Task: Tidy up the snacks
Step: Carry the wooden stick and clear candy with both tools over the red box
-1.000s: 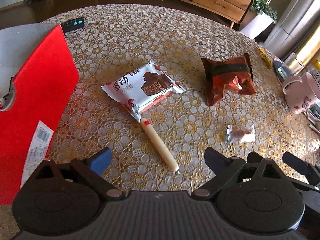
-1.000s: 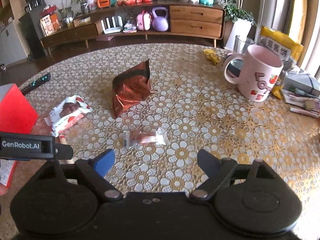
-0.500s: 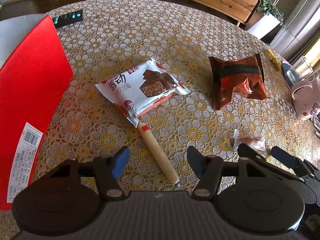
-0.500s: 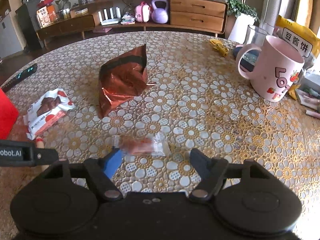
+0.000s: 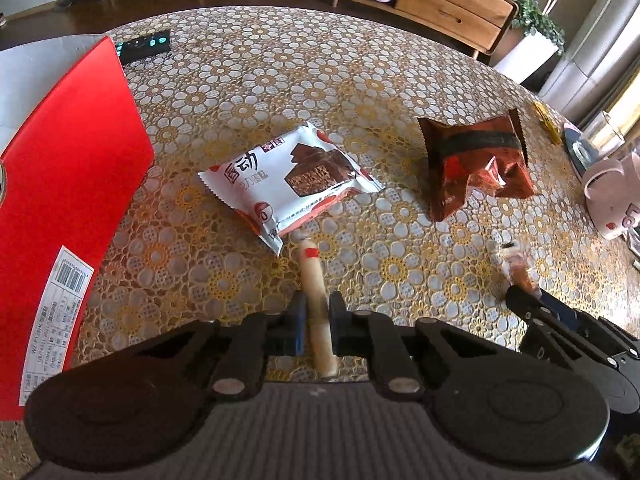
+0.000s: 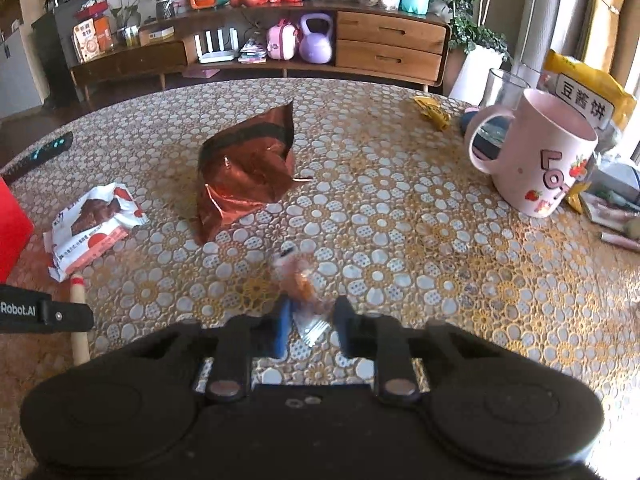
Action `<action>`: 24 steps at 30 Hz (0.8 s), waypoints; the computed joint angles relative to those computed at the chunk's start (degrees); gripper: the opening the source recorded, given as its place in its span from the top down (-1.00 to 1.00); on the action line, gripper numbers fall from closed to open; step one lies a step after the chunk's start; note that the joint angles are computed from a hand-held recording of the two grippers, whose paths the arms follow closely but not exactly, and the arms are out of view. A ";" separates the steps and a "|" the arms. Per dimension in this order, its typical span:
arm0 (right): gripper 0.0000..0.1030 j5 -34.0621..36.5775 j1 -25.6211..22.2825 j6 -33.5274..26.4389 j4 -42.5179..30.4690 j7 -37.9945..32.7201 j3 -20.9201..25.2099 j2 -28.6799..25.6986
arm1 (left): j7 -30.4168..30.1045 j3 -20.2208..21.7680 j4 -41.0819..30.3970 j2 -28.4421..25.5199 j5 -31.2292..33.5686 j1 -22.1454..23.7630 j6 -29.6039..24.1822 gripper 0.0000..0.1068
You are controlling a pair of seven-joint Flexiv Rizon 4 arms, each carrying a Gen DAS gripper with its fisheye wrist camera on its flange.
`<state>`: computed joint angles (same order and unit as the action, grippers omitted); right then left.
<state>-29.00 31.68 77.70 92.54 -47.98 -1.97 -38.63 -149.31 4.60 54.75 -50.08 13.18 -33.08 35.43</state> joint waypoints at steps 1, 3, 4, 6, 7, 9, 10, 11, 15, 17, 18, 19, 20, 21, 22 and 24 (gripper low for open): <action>0.75 -0.10 0.18 0.27 0.50 0.23 -0.26 0.28 | 0.10 -0.04 0.45 0.28 0.08 -0.04 0.22 0.80; 0.76 -0.01 0.28 0.99 1.58 0.69 -0.34 0.94 | 0.35 -0.26 1.67 1.00 0.18 -0.07 1.14 0.80; 0.76 0.16 0.13 1.44 2.14 0.71 -0.11 1.31 | 0.54 -0.41 2.30 1.35 0.17 -0.05 1.67 0.80; 0.76 0.06 0.49 2.50 3.60 1.31 -0.52 2.32 | 1.04 -0.72 3.72 2.19 0.04 0.01 2.70 0.80; 0.76 -0.03 0.67 2.84 4.33 1.53 -0.64 2.90 | 1.37 -0.86 4.42 2.62 -0.01 0.04 3.12 0.80; 0.76 -0.25 0.86 3.81 6.05 1.67 -0.59 4.27 | 1.77 -1.13 6.10 3.66 -0.26 0.13 4.07 0.80; 0.76 -0.49 1.06 4.22 6.97 1.73 -0.67 5.01 | 1.94 -1.32 7.08 4.25 -0.47 0.24 4.68 0.80; 0.76 -0.85 1.47 4.43 7.98 1.96 -0.93 5.86 | 2.08 -1.42 7.93 4.80 -0.58 0.24 5.13 0.80; 0.76 -1.44 1.75 4.73 11.21 2.37 -0.10 8.88 | 2.35 -1.69 11.73 7.41 -0.73 0.16 6.97 0.80; 0.76 -1.81 2.01 4.84 12.67 3.00 0.25 10.38 | 2.44 -1.85 13.47 8.68 -0.71 0.08 7.75 0.80; 0.76 -2.14 2.14 5.10 13.47 3.29 0.33 11.13 | 2.50 -1.93 14.39 9.38 -0.65 0.02 8.12 0.80; 0.76 -2.60 2.44 5.24 14.21 3.76 0.23 11.87 | 2.44 -1.93 15.17 10.04 -0.50 -0.13 8.33 0.80; 0.76 -2.96 2.49 5.38 14.90 4.06 0.35 12.60 | 2.59 -2.03 15.94 10.74 -0.39 -0.22 8.41 0.80; 0.76 -3.23 2.50 5.43 15.49 4.38 0.59 13.28 | 2.85 -2.21 16.63 11.39 -0.34 -0.23 8.51 0.80; 0.76 -3.66 2.67 5.44 16.18 4.84 0.69 14.10 | 3.06 -2.40 17.54 12.18 -0.27 -0.25 8.82 0.80; 0.76 -4.92 3.17 5.33 17.40 6.18 0.58 15.56 | 3.42 -2.59 18.86 13.52 0.06 -0.38 8.99 0.80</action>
<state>-33.92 34.85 83.02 109.94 -41.80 -1.39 -23.07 -145.89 2.01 73.61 -36.56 13.24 -33.46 44.42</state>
